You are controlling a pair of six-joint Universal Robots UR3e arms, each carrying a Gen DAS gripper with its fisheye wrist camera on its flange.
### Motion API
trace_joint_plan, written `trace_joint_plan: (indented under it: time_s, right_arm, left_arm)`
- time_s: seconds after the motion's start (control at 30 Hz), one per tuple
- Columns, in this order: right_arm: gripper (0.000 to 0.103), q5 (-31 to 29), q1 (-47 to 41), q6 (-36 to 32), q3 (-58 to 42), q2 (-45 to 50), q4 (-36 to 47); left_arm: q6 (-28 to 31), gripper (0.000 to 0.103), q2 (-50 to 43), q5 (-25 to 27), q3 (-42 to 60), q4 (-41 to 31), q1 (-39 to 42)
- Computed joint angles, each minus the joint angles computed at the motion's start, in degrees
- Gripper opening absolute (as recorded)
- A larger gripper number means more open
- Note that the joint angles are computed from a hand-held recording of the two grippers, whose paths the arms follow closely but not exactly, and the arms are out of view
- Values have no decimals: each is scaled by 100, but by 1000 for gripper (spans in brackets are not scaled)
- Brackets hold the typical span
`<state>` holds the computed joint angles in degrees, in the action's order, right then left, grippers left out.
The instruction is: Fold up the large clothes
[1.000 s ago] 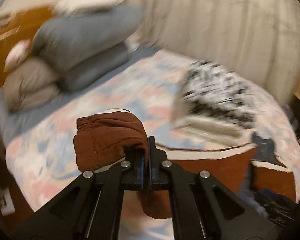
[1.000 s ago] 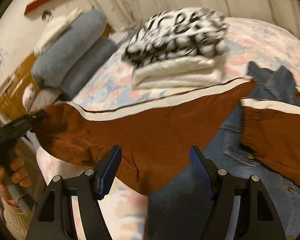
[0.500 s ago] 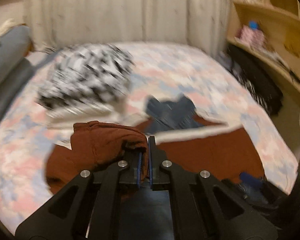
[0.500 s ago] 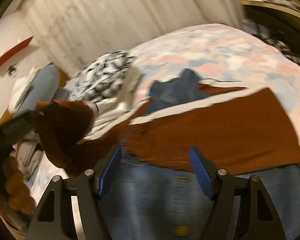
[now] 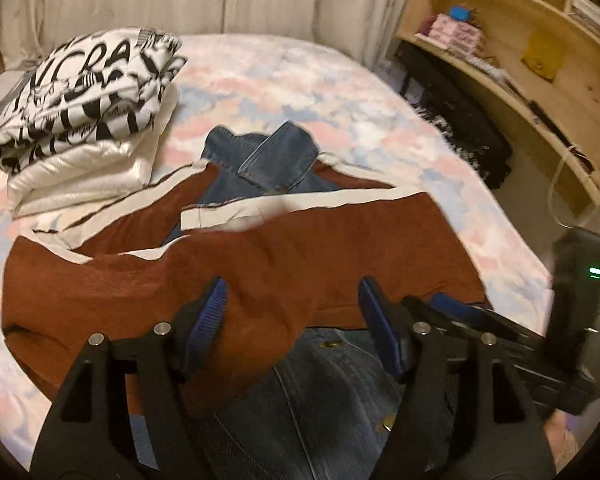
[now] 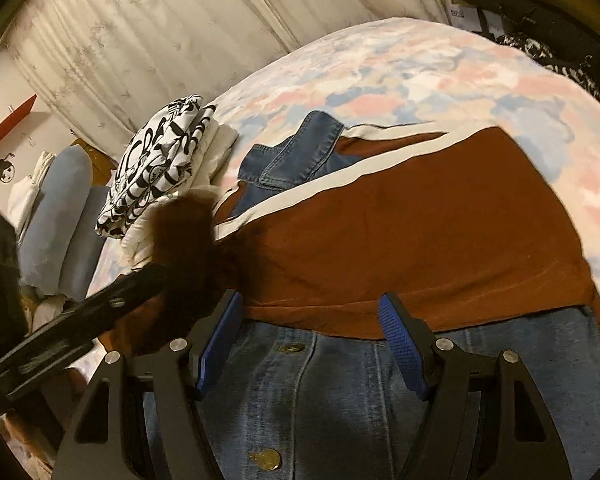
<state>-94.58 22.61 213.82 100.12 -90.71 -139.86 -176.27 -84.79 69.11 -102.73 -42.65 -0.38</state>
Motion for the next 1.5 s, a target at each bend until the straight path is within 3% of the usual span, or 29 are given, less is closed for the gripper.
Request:
trace_joint_plan:
  time_s: [0.17, 0.37, 0.47, 0.67, 0.7, 0.73, 0.8, 0.9, 0.93, 1.2, 1.3, 1.4, 1.5]
  right_arm:
    - [71, 32, 205, 16, -469, 475, 70]
    - [71, 530, 117, 0, -1057, 1006, 290]
    - [71, 853, -41, -134, -1581, 1522, 550]
    - [71, 1791, -364, -244, -2640, 2767, 1147]
    - [67, 1975, -376, -242, -2790, 2949, 1159]
    - [48, 2078, -371, -268, -2899, 3057, 1196]
    - [26, 2086, -281, -381, -3213, 3243, 1262]
    - [16, 1693, 32, -680, -3972, 3424, 1204]
    - [12, 1884, 16, -986, -4081, 3401, 972]
    - [10, 239, 319, -1524, -6588, 3920, 1194]
    - [10, -243, 175, -1450, -6547, 3832, 1459]
    - [10, -552, -116, -1176, -5760, 3551, 1557]
    - [15, -487, -579, -1089, -5068, 3537, 2075]
  left_arm:
    - [135, 67, 1120, -119, -361, -488, 589]
    - [294, 67, 2016, -125, -793, -1020, 1571]
    - [596, 67, 2454, -100, -1151, -1211, 2176]
    - [1607, 67, 3378, -537, -1831, -2224, 3809]
    - [1768, 67, 3487, -608, -1884, -2399, 4036]
    - [1880, 67, 3562, -652, -1927, -2523, 4199]
    - [2252, 67, 3776, -826, -2007, -2907, 4642]
    - [2415, 67, 3915, -839, -2157, -2937, 4795]
    - [2320, 67, 3864, -759, -2191, -2795, 4700]
    - [1979, 67, 3678, -527, -2367, -2312, 4245]
    - [2006, 67, 3649, -530, -2394, -2274, 4221]
    - [1968, 67, 3443, -402, -2430, -2091, 4019]
    - [1864, 67, 3170, -244, -2449, -1943, 3748]
